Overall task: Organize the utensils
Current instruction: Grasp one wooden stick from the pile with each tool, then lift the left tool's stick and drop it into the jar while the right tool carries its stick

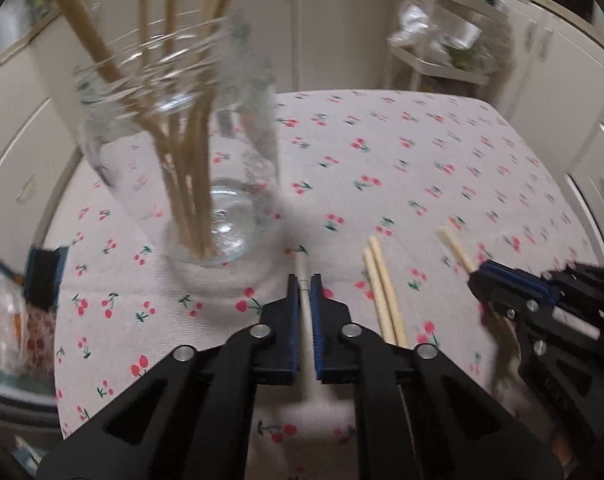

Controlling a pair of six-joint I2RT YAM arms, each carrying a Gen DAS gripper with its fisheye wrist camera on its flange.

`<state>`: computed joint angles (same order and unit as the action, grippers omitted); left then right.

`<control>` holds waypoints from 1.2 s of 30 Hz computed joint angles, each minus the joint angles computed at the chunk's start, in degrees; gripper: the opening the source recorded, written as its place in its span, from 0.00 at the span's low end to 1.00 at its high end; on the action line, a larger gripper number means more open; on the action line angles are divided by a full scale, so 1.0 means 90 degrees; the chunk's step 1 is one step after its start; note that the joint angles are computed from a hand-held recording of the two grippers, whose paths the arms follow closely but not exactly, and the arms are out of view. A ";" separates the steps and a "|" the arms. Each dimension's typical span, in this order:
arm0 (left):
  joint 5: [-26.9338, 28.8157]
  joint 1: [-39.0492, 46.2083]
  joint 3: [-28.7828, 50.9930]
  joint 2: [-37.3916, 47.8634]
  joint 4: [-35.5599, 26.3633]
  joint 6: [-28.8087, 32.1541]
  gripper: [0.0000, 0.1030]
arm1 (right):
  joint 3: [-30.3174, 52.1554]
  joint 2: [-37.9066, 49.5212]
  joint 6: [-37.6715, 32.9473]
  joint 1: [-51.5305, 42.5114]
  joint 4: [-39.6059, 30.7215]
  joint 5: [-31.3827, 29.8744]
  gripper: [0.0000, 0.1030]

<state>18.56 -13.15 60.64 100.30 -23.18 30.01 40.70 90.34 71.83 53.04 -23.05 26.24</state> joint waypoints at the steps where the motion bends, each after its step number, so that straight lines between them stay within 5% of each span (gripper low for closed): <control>1: 0.0120 0.0069 0.0064 0.0021 -0.0145 0.0151 0.05 | -0.0094 -0.0104 0.0053 0.0032 0.0101 -0.0070 0.06; 7: 0.0462 0.0452 0.0488 0.0175 -0.1188 0.1142 0.05 | -0.0235 -0.0321 0.0113 0.0027 0.0234 -0.0360 0.06; 15: -0.0151 0.0189 0.0063 -0.0116 -0.0610 0.1002 0.10 | 0.0226 0.0163 -0.0280 0.0065 -0.0096 -0.0107 0.06; 20: -0.0029 0.0295 -0.0083 -0.0330 -0.0624 0.0941 0.05 | 0.0114 0.0196 -0.0043 0.0164 0.0067 0.0127 0.06; 22: 0.0315 0.0619 -0.0143 -0.0559 -0.0732 0.0995 0.05 | -0.0160 -0.0012 0.0116 0.0161 0.0346 0.0085 0.06; 27: 0.2369 0.2174 0.0514 -0.1018 -0.1526 0.1127 0.05 | -0.0586 -0.0344 0.0315 0.0078 0.0851 -0.0009 0.06; 30: 0.3368 0.2755 0.1179 -0.0898 -0.1521 0.0453 0.05 | -0.0793 -0.0474 0.0474 0.0048 0.1120 -0.0027 0.06; 36: 0.4211 0.2914 0.1871 -0.0683 0.0282 -0.2254 0.05 | -0.1171 -0.0705 0.0883 0.0104 0.1572 0.0036 0.06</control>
<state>56.46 13.08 77.48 94.16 -20.64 9.72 30.16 84.00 79.78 53.98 -8.90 26.56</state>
